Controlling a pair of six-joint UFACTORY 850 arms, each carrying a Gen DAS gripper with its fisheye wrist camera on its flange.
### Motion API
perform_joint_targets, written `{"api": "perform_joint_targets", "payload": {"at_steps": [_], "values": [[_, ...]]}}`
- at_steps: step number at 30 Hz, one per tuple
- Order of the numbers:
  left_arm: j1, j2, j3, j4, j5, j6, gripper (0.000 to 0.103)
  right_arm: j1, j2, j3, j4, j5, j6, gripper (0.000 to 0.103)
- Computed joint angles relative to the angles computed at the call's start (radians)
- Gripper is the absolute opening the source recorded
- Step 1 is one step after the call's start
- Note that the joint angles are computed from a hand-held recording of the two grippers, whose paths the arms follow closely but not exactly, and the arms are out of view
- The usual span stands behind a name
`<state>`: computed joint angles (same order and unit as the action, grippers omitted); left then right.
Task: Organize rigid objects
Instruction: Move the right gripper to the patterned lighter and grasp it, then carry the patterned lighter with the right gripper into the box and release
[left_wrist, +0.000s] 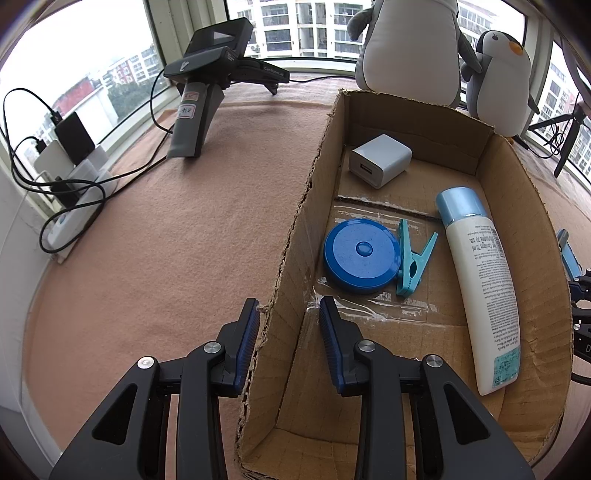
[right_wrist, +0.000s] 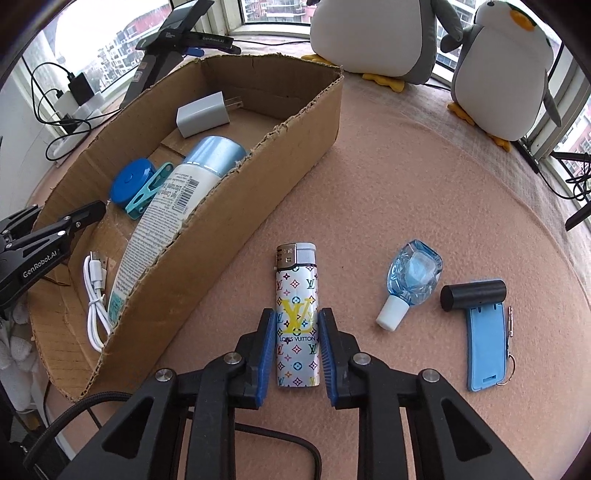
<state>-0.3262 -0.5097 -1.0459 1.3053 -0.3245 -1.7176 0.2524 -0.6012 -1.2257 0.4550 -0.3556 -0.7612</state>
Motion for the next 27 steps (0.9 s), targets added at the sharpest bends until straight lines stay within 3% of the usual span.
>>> {"api": "perform_joint_targets", "payload": {"at_steps": [27], "values": [[-0.002,0.002,0.003,0.003,0.002,-0.008,0.031,-0.044,0.124,0.09,0.32,0.046,-0.22,0.021]]}}
